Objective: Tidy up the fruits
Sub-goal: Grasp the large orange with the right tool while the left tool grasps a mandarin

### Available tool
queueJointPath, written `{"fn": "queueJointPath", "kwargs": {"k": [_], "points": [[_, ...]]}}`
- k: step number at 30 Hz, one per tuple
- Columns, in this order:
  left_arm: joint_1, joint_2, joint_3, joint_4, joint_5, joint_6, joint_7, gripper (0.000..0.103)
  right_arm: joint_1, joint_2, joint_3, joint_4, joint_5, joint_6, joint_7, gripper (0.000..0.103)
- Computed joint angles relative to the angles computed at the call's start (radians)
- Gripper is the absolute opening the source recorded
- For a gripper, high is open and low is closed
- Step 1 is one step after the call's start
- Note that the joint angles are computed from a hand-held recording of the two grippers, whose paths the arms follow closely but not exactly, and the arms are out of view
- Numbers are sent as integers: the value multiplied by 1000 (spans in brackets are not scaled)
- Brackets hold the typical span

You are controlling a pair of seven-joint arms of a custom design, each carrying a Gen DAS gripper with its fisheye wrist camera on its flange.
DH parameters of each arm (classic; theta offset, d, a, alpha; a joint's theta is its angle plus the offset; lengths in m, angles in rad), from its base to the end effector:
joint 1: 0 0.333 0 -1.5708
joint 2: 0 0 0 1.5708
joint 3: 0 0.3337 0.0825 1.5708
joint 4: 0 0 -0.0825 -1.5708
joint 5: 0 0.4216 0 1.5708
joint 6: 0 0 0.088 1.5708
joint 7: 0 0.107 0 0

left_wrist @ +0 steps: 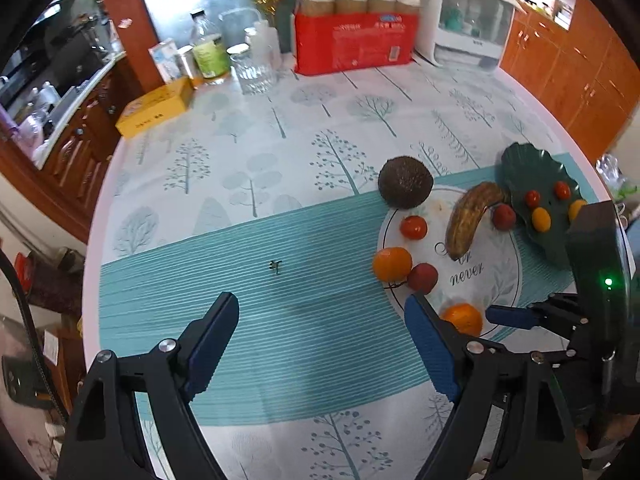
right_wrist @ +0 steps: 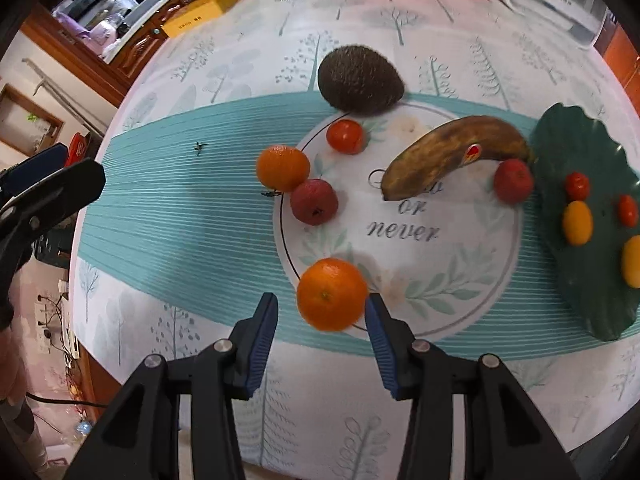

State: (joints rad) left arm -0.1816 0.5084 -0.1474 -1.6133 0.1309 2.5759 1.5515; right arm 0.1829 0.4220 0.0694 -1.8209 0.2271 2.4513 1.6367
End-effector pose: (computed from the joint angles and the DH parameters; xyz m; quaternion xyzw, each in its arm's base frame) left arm 0.7265 -0.2320 0.3798 -0.5505 0.8029 -0.1789 0.1425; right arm 0.6802 0.1714 0.3199 -0.7061 0.6942 0.0163 0.1388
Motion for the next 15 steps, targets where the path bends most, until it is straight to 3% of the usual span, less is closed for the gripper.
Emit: {"fn": "queueJointPath", "kwargs": {"k": [3, 8, 13, 14, 15], "points": [[24, 47, -25, 52, -35, -29, 62, 84, 42, 22, -34, 21, -85, 11, 79, 54], [36, 128, -45, 147, -84, -87, 143, 84, 62, 53, -52, 60, -162, -14, 155, 58], [32, 214, -59, 259, -125, -168, 200, 84, 22, 78, -22, 74, -100, -59, 154, 58], [29, 240, -61, 295, -133, -192, 209, 84, 22, 77, -23, 68, -97, -56, 159, 55], [27, 259, -63, 319, -140, -208, 216, 84, 28, 63, -28, 43, -105, -19, 166, 46]]}}
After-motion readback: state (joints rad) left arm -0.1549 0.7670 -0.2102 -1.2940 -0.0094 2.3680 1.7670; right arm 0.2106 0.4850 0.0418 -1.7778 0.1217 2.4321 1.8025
